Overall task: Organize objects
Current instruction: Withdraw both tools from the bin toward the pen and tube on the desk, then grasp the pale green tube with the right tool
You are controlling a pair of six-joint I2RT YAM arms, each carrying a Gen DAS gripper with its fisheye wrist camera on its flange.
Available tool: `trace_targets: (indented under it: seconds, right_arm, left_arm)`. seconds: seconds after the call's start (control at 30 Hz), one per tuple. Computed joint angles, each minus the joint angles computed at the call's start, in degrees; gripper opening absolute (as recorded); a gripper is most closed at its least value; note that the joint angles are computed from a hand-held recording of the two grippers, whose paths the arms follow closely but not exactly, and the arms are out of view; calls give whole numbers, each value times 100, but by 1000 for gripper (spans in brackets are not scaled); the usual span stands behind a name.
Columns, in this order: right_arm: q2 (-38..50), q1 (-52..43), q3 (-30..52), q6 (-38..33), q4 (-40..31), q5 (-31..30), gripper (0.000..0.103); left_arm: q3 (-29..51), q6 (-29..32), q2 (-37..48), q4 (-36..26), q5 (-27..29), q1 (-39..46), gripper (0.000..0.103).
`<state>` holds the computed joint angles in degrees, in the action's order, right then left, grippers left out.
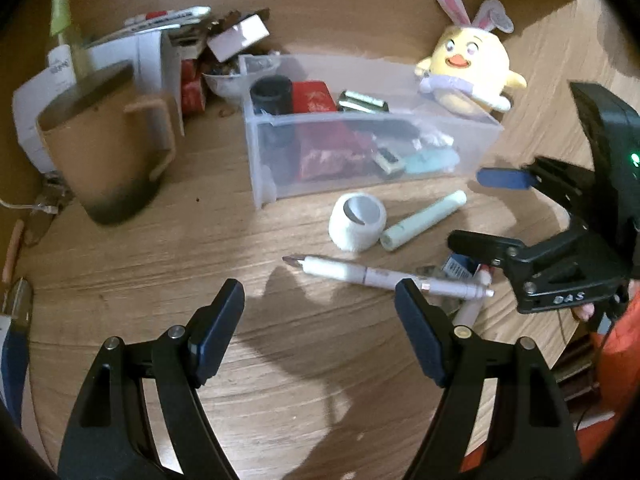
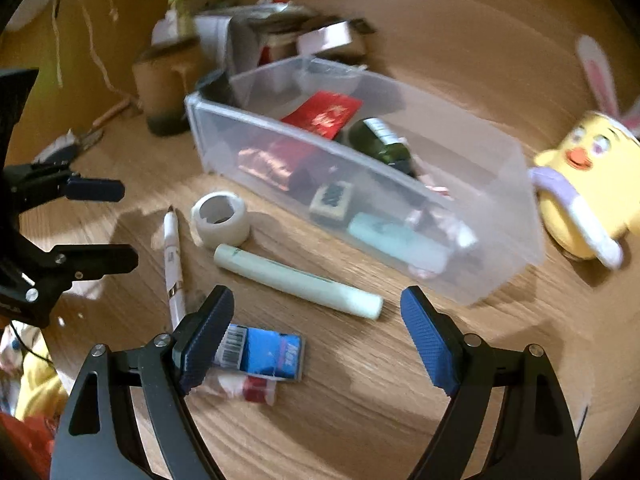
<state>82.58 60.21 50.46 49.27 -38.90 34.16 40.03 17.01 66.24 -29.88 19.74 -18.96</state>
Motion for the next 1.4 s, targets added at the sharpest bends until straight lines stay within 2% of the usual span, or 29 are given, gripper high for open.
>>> trace_targets:
  seconds: [0.17, 0.27, 0.37, 0.43, 0.5, 0.53, 0.6, 0.7, 0.87, 1.03, 1.2, 1.4]
  right_arm:
    - [311, -372, 152, -778, 217, -363, 83]
    - [405, -629, 171, -1285, 432, -709, 83]
    - [468, -843, 162, -1506, 617, -998, 81]
    - [397, -931, 67, -1553, 781, -1233, 71]
    - [267, -932, -46, -1559, 889, -1374, 52]
    - [184, -927, -120, -1532, 928, -1434, 47]
    - [47, -858, -243, -1410, 914, -1367, 31]
    - [-208, -748, -447, -1029, 795, -1199, 16]
    - [-856, -403, -939, -48, 504, -902, 14]
    - [-1309, 64, -1218, 833, 49, -599, 14]
    - [-1782, 166, -1449, 1224, -202, -556, 14]
    - [-2104, 126, -1637, 1345, -198, -519, 14]
  left_arm:
    - [-25, 282, 141, 83, -256, -287, 77]
    - [45, 357, 301, 75, -208, -347, 77]
    - [172, 389, 487, 59, -121, -362, 77]
    - [237, 439, 552, 53, -76, -384, 77]
    - [310, 489, 605, 12, -43, -409, 77]
    - [359, 511, 639, -18, -12, -429, 77]
    - [483, 530, 726, -96, 48, -457, 77]
    - [580, 508, 807, -127, 142, -536, 77]
    - [716, 630, 1041, -71, 221, -771, 78]
    - [1145, 832, 1616, -529, 795, -617, 79]
    - [1273, 979, 1786, -936, 1086, -266, 78]
    - [903, 1191, 1217, -1090, 1011, -6, 78]
